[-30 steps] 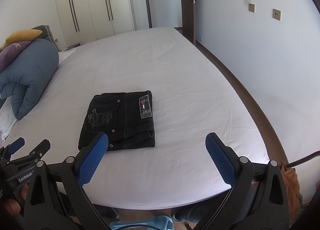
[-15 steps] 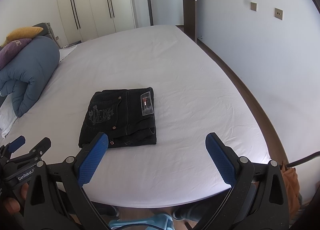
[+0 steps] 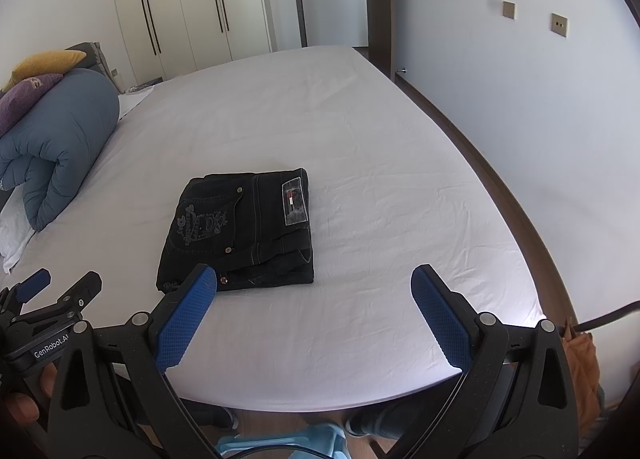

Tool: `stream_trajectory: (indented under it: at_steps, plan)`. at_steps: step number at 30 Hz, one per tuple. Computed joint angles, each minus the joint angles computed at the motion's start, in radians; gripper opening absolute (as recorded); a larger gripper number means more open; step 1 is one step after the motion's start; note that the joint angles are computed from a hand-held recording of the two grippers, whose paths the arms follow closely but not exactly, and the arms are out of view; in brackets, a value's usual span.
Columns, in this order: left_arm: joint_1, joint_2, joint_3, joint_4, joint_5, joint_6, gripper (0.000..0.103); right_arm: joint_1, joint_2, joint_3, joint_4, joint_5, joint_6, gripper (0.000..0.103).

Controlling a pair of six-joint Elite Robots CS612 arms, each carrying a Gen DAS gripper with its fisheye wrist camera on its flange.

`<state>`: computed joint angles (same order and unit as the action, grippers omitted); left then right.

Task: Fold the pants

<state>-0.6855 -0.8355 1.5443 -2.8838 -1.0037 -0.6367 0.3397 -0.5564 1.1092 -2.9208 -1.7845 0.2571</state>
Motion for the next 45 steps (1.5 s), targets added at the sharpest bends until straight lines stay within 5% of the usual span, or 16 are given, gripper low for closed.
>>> stream_trajectory:
  at_steps: [45]
  plan:
    - [0.006,-0.001,-0.003,0.023,-0.045,-0.010,0.103,0.003,-0.001,0.008,0.011,0.034,-0.016,0.099]
